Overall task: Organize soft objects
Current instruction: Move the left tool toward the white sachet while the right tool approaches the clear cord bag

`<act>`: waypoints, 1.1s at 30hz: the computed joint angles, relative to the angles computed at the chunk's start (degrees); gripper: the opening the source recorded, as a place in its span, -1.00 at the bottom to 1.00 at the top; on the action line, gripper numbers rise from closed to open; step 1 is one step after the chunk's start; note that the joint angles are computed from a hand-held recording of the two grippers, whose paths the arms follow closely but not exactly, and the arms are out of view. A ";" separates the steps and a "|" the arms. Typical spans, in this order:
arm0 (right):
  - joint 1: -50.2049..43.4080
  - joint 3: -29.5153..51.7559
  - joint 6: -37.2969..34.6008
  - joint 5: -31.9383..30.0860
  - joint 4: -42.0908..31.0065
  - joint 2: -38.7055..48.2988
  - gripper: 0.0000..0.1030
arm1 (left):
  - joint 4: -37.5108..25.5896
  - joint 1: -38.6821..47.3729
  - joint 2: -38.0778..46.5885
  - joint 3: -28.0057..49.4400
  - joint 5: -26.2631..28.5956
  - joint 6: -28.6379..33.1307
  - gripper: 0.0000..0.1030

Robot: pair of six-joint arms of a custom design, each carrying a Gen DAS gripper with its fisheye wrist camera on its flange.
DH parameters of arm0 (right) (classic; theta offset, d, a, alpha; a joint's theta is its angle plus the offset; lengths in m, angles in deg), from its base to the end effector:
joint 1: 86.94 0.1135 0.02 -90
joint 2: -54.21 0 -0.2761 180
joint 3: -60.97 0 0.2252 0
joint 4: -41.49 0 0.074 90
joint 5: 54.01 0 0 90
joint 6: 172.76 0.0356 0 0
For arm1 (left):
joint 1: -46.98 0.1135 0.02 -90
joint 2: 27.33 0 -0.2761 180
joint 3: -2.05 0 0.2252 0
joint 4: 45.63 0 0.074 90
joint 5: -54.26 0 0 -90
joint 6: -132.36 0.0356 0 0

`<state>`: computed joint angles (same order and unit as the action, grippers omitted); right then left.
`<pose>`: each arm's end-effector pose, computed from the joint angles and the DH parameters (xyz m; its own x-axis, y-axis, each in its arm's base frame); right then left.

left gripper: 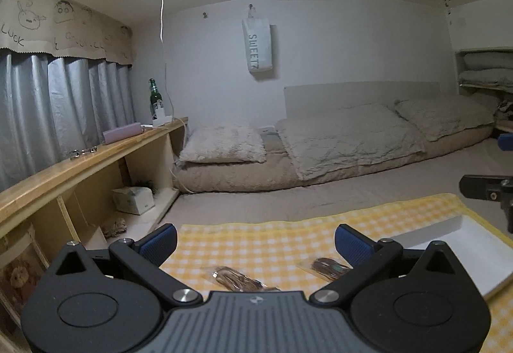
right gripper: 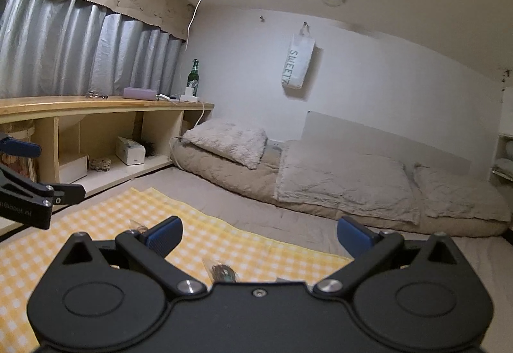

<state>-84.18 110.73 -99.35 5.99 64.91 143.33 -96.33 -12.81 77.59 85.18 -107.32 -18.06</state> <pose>0.2895 0.0318 0.2180 -0.1139 -0.2530 -0.9607 -0.5785 0.8030 -0.1429 0.1931 -0.2646 0.2154 -0.3494 0.0540 -0.9354 -0.3534 0.9170 0.1850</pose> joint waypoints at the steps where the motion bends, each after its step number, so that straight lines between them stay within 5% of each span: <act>1: 0.62 1.62 0.10 0.11 -0.45 1.53 1.00 | 2.77 1.38 0.01 -1.00 0.17 2.23 1.00; 5: 2.53 5.81 1.15 1.91 1.68 9.09 1.00 | 11.29 6.51 1.18 -5.44 2.71 5.62 1.00; 9: 3.40 12.07 0.95 1.96 -4.35 15.67 1.00 | 28.11 13.26 -0.71 -14.14 13.38 16.06 1.00; 14: 3.72 19.24 -1.10 -1.30 -7.03 23.08 0.97 | 40.10 20.41 -0.50 -19.87 25.62 27.36 0.96; 24: 5.93 39.26 -8.78 -5.89 -27.03 37.23 0.57 | 44.17 30.33 7.75 -20.05 41.92 36.96 0.58; 33: 10.26 56.14 -14.30 0.41 -44.44 50.26 -0.27 | 45.21 36.52 13.29 -17.78 49.62 40.06 0.23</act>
